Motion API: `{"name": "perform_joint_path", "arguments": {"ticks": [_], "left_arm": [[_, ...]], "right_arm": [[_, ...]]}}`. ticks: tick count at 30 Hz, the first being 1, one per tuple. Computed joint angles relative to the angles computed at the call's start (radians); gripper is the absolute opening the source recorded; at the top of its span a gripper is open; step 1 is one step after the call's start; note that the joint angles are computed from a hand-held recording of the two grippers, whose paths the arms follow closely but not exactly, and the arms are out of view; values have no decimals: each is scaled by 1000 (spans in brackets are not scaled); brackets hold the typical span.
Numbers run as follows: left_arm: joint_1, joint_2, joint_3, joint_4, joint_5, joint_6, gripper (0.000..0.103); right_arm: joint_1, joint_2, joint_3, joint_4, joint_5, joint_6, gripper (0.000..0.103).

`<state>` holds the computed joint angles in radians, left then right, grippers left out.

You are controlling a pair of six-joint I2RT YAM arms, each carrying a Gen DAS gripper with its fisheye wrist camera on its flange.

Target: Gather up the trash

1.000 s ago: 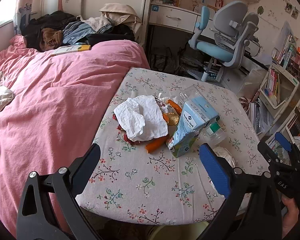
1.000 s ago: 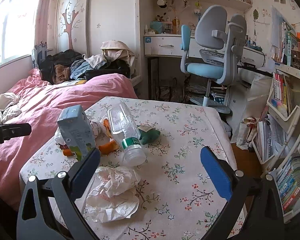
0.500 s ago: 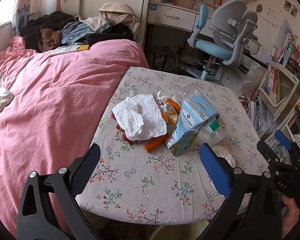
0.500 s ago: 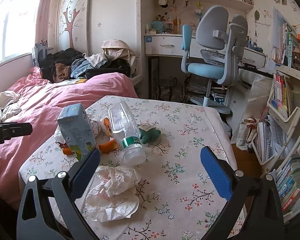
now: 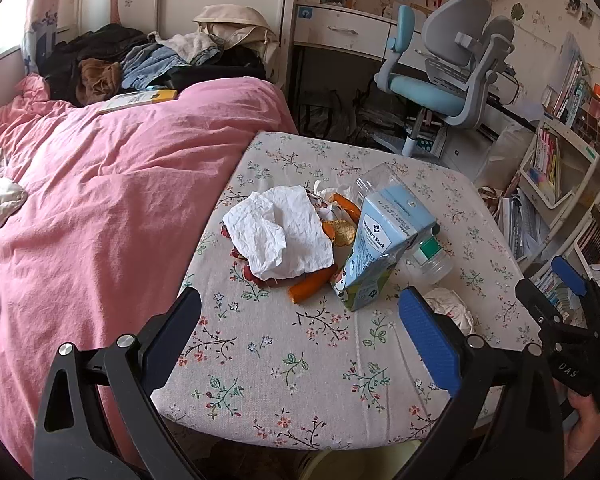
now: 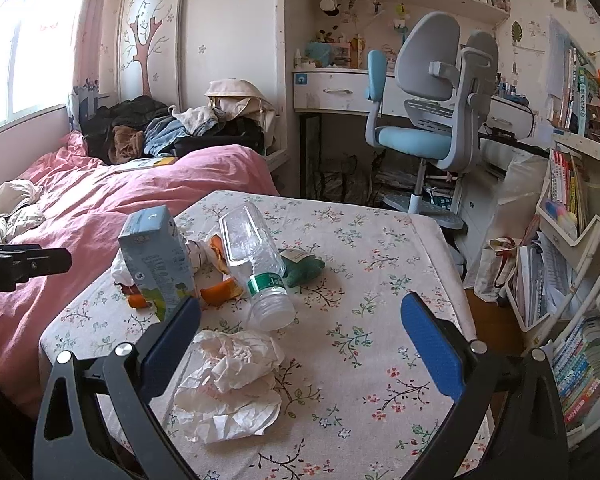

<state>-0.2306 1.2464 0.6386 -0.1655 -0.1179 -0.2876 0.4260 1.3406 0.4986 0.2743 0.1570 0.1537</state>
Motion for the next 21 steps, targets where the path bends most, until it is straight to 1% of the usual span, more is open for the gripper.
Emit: {"name": "perform_joint_path", "arguments": {"ticks": [6, 16, 21], "left_arm": [[14, 9, 0, 4, 11, 1, 96], [15, 43, 11, 3, -2, 19, 96], [12, 58, 16, 2, -8, 23, 96]], "right_arm": [[10, 15, 16, -21, -26, -6, 96], [48, 62, 38, -48, -53, -26, 96], [64, 156, 99, -104, -57, -32, 96]]}}
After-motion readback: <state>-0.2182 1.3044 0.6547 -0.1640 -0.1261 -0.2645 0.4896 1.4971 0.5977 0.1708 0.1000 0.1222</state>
